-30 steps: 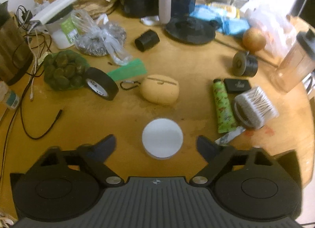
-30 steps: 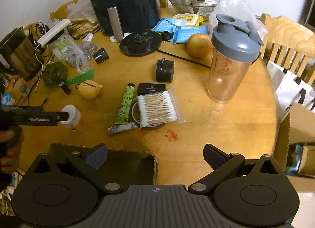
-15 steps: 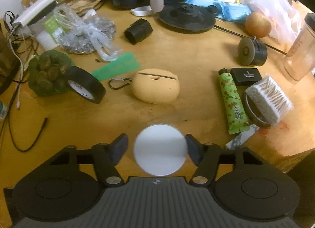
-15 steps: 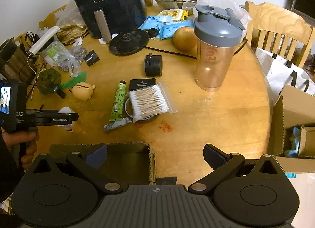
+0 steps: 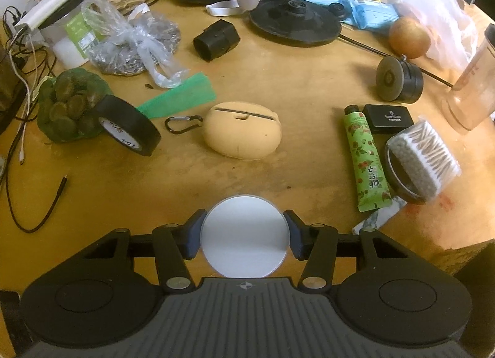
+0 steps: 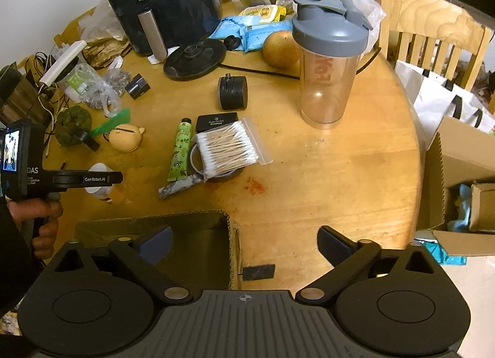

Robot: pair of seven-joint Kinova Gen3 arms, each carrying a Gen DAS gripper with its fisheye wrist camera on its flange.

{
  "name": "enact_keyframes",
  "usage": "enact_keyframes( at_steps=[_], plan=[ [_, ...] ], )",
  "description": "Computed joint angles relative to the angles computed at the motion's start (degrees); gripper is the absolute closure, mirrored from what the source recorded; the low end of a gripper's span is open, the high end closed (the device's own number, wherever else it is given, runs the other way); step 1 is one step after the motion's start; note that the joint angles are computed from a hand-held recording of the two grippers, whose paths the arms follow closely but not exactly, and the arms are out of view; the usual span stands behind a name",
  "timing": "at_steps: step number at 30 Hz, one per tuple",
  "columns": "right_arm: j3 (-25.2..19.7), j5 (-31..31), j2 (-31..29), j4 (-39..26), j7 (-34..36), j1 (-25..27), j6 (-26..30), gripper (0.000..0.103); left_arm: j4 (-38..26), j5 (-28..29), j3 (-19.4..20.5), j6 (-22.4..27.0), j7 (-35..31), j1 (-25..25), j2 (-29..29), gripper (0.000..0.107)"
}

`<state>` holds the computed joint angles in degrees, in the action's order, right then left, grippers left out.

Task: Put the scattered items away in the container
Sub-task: 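Close the left gripper on the white round jar and lift it, then grasp the bag of cotton swabs with the right gripper while the left holds the jar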

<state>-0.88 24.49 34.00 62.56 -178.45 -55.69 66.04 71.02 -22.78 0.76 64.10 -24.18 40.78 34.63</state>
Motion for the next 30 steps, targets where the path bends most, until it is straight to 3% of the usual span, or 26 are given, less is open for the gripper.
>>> enact_keyframes(
  at_steps=[9,18,30],
  plan=[
    [0.0,0.4,-0.1,0.7,1.7,1.0,-0.4,0.007,2.4,-2.6,-0.3,0.5,3.8,1.7,-4.2,0.055],
    [-0.2,0.9,-1.4,4.2,2.0,2.3,-4.5,0.000,2.0,-5.0,1.2,5.4,10.2,3.8,-8.0,0.055],
    [2.1,5.2,3.7,-2.6,10.3,0.9,3.0,0.000,-0.2,-9.1,3.2,11.0,18.9,7.5,-10.8,0.055]
  ],
)
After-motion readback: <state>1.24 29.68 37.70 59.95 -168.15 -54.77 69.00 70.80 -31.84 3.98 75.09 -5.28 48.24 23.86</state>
